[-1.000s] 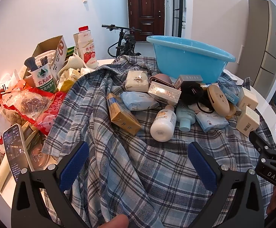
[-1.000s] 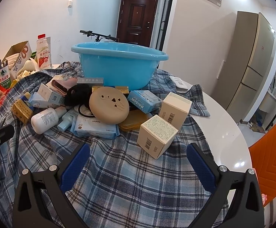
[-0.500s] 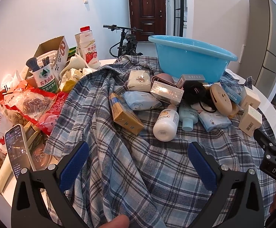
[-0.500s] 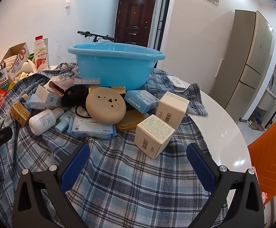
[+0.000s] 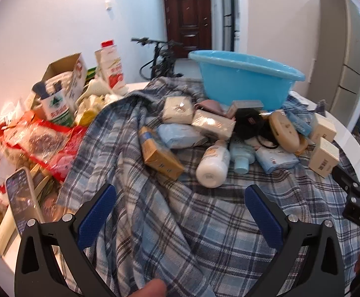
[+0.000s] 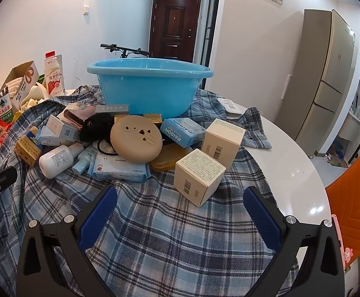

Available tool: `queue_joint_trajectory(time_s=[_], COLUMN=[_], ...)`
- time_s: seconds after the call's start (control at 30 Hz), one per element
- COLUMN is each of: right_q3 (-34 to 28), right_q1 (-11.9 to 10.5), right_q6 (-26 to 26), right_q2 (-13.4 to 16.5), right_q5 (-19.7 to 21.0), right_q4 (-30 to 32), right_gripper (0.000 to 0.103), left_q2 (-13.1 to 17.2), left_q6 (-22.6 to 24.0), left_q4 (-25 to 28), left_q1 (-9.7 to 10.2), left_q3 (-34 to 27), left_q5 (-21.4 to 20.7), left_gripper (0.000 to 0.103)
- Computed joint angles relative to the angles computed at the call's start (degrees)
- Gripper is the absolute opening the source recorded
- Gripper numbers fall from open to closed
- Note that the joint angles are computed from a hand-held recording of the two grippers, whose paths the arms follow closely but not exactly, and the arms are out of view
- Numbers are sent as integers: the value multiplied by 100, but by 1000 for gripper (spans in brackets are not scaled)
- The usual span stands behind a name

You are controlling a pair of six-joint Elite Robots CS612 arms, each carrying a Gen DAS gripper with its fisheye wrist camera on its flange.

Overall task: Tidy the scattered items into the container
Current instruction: 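Move the right gripper toward the cream cardboard box on the shirt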

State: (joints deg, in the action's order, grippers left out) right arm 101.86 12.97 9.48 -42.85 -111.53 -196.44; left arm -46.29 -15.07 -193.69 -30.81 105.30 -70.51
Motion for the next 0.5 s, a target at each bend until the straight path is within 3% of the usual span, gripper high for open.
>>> queue_joint_trajectory(time_s=[0.1,0.23,0.33,0.5], right_q3=[48,149,122,-154], right_q1=[-58,-234,-345,-382], right_q6=[15,178,307,50], right_q2=[-5,-35,-16,146], right_q5=[-23,215,404,480], right_q4=[-88,-233,-186,119], right_gripper=[103,103,103,103], left_q2=[52,54,71,53], left_q6=[236,-27,-71,3], left_q4=[-197,-165,-134,57], left_q1=[-59,70,72,74], left_q3=[-4,-76,-122,-165], left_q5=[197,-431,-434,-573], left_gripper=[103,103,103,103])
